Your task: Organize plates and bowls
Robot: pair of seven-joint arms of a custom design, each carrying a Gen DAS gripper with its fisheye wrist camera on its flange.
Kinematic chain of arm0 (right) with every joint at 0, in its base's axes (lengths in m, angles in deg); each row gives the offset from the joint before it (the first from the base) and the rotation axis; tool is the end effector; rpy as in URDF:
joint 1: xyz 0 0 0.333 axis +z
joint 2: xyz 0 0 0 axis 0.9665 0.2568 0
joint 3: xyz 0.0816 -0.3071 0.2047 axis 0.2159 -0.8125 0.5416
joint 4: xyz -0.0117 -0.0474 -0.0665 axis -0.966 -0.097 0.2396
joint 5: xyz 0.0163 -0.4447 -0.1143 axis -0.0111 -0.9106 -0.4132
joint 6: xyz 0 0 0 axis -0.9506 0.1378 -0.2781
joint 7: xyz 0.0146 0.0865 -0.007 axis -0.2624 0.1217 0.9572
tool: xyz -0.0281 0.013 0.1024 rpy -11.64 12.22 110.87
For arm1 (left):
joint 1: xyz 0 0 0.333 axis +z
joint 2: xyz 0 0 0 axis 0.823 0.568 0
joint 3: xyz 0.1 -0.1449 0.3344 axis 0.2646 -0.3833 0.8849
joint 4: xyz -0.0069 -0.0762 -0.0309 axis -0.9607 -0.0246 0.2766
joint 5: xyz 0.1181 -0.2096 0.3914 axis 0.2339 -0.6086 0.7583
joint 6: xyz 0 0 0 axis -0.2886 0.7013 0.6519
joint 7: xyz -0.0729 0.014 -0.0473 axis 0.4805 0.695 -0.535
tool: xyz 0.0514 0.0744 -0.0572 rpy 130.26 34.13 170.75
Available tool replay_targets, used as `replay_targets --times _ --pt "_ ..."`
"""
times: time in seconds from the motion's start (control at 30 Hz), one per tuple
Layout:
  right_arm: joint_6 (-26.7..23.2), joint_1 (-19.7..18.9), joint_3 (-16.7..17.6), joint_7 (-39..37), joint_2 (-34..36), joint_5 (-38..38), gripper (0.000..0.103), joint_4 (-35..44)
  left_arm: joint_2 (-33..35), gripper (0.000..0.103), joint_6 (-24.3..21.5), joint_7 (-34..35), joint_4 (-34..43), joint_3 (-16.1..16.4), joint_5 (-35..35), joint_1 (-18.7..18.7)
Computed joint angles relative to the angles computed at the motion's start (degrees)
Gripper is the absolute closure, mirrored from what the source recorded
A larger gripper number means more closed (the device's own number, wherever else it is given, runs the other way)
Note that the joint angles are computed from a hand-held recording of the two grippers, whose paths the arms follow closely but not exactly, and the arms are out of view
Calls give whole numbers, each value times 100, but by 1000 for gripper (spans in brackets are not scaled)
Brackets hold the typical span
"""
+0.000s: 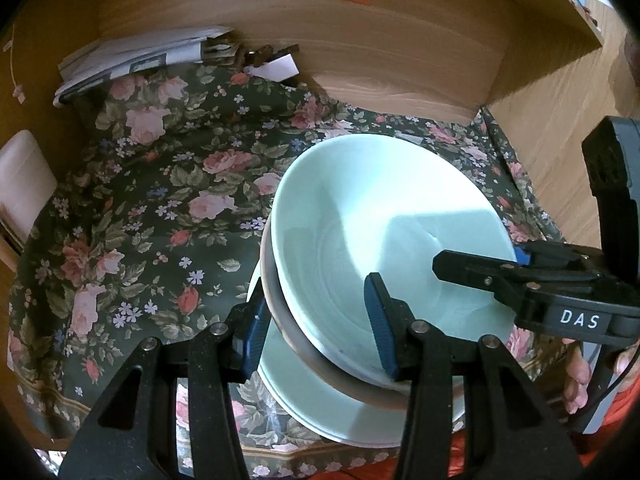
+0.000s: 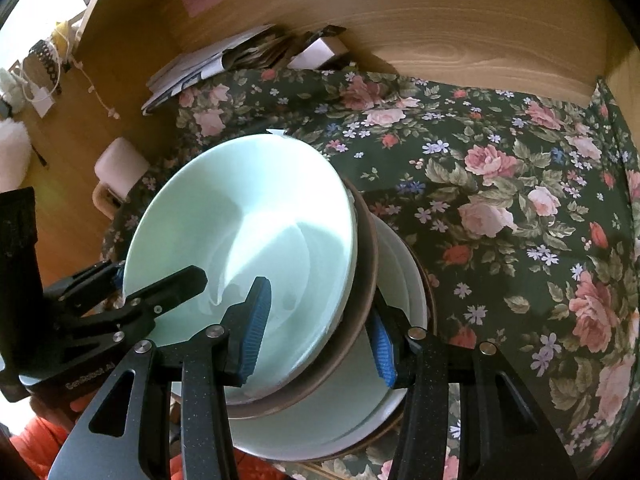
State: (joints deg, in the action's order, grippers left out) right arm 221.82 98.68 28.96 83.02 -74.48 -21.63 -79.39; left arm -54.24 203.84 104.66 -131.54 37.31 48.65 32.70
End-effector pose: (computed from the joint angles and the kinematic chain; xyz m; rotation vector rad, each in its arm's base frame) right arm 0.4331 0.3109 0.5272 -1.7701 1.6757 -0.1579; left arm 0.4440 -0.1642 0.5256 -1.5090 2.2340 -0.8993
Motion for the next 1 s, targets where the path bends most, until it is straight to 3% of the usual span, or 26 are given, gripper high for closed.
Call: replay_targets --times 0.2,0.33,0.43,0.67,0.8,1.0 --pt "121 -18 28 -52 11 -111 58 -36 72 57 -62 229 59 151 -336 -113" --pt "238 -320 288 323 -99 -532 57 -97 58 55 31 353 18 142 -431 -109" --pt "327 -592 503 685 -287 -924 52 -168 -46 55 465 98 -132 -173 -58 171" --pt "760 -1113 954 1254 -793 -1526 44 -299 -540 44 1397 -153 -433 45 420 -88" --pt "1154 -1763 1586 1581 -1226 -1862 38 -387 -871 38 1977 -294 -645 229 652 -309" --pt "1600 -2691 2532 1769 -1989 -1919 20 -503 -1215 26 2596 -565 -900 450 1053 -532"
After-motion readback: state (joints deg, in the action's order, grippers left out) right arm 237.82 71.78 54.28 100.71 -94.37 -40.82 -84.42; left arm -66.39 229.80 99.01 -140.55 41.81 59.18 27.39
